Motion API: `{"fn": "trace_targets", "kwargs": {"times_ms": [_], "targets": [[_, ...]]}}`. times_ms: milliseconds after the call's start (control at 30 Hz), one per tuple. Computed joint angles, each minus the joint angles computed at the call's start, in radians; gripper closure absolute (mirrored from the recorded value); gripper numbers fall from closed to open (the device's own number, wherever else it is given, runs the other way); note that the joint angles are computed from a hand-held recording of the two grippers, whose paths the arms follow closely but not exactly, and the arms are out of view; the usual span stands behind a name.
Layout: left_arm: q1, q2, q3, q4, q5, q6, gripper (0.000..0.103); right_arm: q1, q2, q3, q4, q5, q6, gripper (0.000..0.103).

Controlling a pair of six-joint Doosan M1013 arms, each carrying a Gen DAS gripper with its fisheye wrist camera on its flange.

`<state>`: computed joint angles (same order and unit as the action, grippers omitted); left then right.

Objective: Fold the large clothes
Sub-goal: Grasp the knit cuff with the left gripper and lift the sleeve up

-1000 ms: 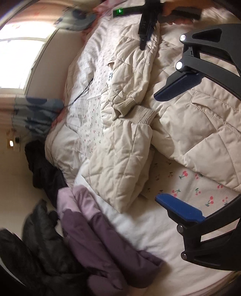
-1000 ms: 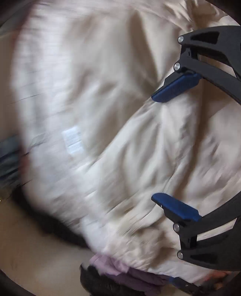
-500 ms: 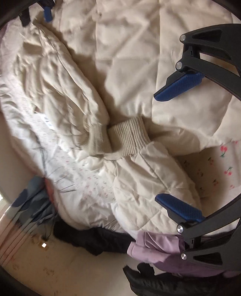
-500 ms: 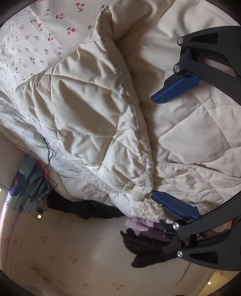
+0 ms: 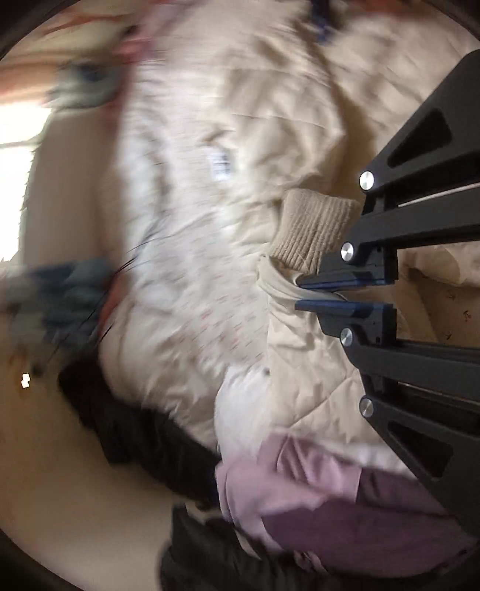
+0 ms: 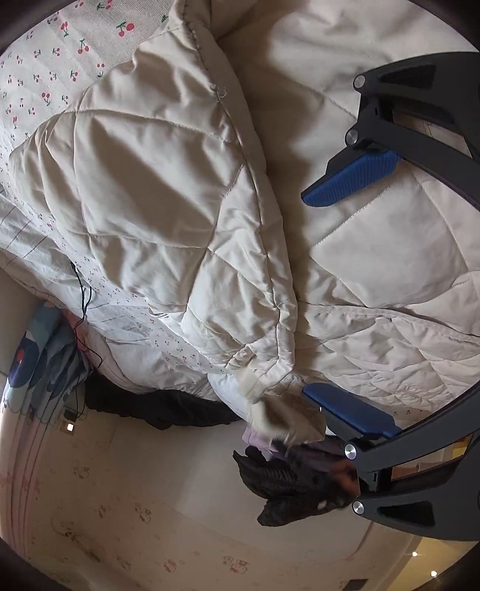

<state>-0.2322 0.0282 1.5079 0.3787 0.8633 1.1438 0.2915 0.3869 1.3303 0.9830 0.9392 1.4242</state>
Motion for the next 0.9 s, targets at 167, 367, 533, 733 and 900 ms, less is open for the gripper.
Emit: {"fn": "trace_targets", "kwargs": {"times_ms": [167, 367, 533, 733, 900], "targets": [[0.123, -0.093, 0.032, -0.170, -0.183, -0.115, 0.097, 0.001, 0.000, 0.005, 0.003, 0.004, 0.005, 0.010], [0.258, -0.214, 0.174, -0.368, -0.495, -0.271, 0.098, 0.044, -0.036, -0.015, -0.238, -0.100, 0.019, 0.010], [0.307, -0.258, 0.265, -0.565, -0.608, -0.228, 0.098, 0.136, -0.041, -0.079, -0.438, -0.157, -0.131, 0.007], [0.331, -0.275, 0.315, -0.920, -0.652, 0.077, 0.098, 0.264, 0.161, -0.389, -0.680, 0.046, -0.168, 0.007], [0.329, -0.271, 0.303, -1.155, -0.649, 0.311, 0.098, 0.343, 0.333, -0.627, -0.914, 0.185, -0.139, 0.010]]}}
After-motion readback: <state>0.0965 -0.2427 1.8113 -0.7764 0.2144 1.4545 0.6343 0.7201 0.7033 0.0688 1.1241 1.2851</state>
